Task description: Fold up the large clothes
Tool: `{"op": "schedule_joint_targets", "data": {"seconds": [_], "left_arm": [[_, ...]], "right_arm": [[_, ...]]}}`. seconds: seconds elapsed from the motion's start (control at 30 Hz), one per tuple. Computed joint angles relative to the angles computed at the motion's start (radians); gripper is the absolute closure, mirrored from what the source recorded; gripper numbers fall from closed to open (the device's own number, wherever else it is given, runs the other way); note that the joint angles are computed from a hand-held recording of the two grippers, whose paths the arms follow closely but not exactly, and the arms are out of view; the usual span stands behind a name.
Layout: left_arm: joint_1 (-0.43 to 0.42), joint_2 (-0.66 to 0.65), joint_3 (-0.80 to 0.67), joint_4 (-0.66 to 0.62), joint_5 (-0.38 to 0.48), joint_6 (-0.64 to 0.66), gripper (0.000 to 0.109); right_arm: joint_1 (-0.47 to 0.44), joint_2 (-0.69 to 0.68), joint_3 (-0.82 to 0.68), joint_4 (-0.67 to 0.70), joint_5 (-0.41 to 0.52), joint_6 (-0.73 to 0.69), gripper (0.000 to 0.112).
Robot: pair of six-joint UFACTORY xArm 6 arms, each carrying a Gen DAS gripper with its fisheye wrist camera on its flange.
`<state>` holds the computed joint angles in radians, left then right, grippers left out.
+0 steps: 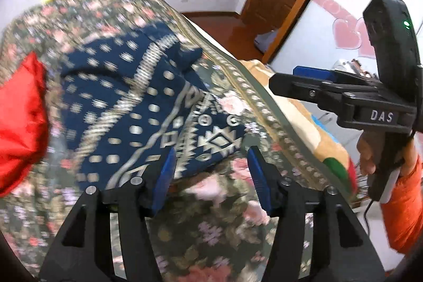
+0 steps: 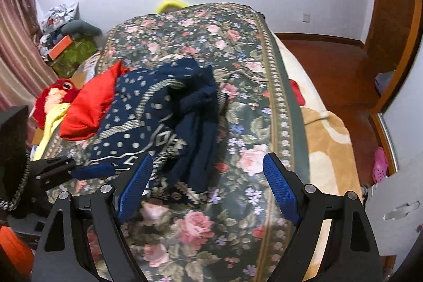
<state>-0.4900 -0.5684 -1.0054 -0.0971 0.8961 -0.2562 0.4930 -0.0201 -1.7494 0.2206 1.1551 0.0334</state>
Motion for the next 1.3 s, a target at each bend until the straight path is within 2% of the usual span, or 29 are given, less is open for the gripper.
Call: {"op": "schedule_joint_targets", "data": {"seconds": [0.07,0.13,0.23,0.27,0.47,0.6,0.67,0.8,1.0,1.13,1.2,1.3], "left_arm": [[0.003,-0.029,-0.003,0.091,0.017,-0.048,0.052],[0.016,-0.054,-0.001,0.203,0.031,-0.107,0.038],[0.055,-0.071,0.020,0.318,0.022,-0.172,0.024],[0.079,-0.069,0.026,0.333,0.023,-0.183,0.024],[0.222,-0.029,0.090,0.180,0.017,-0.146,0.024],[0.241,-0.051,0.186,0.129,-0.043,-0.131,0.021],[0.245,-0.070,0.215,0.130,-0.073,-0.134,0.016],[0.255,-0.074,0.194,0.122,-0.043,-0.085,0.015],[0.284,-0.008,0.108,0.196,-0.026,-0.054,0.014],[0.354,0.061,0.066,0.129,-0.050,-0.016,0.014],[0.385,0.100,0.043,0.075,-0.071,0.017,0.014],[0.414,0.176,-0.009,0.060,-0.092,0.018,0.014]], "right_arm": [[0.005,0.015,-0.014,0.034,0.013,0.000,0.029],[0.011,0.025,-0.018,0.061,0.019,0.004,0.029],[0.025,0.059,-0.033,0.094,0.034,0.021,0.029],[0.029,0.069,-0.038,0.096,0.037,0.025,0.029],[0.056,0.137,-0.054,0.109,0.069,0.031,0.029],[0.067,0.136,0.004,0.038,0.084,0.036,0.029],[0.061,0.119,0.043,0.037,0.078,0.035,0.029],[0.035,0.110,0.041,0.076,0.092,0.031,0.029],[0.049,0.153,-0.065,0.033,0.042,0.016,0.029],[0.059,0.237,-0.176,0.051,0.025,-0.007,0.029],[0.063,0.295,-0.256,0.056,0.042,-0.016,0.029],[0.069,0.380,-0.361,0.045,0.069,-0.032,0.029]]}}
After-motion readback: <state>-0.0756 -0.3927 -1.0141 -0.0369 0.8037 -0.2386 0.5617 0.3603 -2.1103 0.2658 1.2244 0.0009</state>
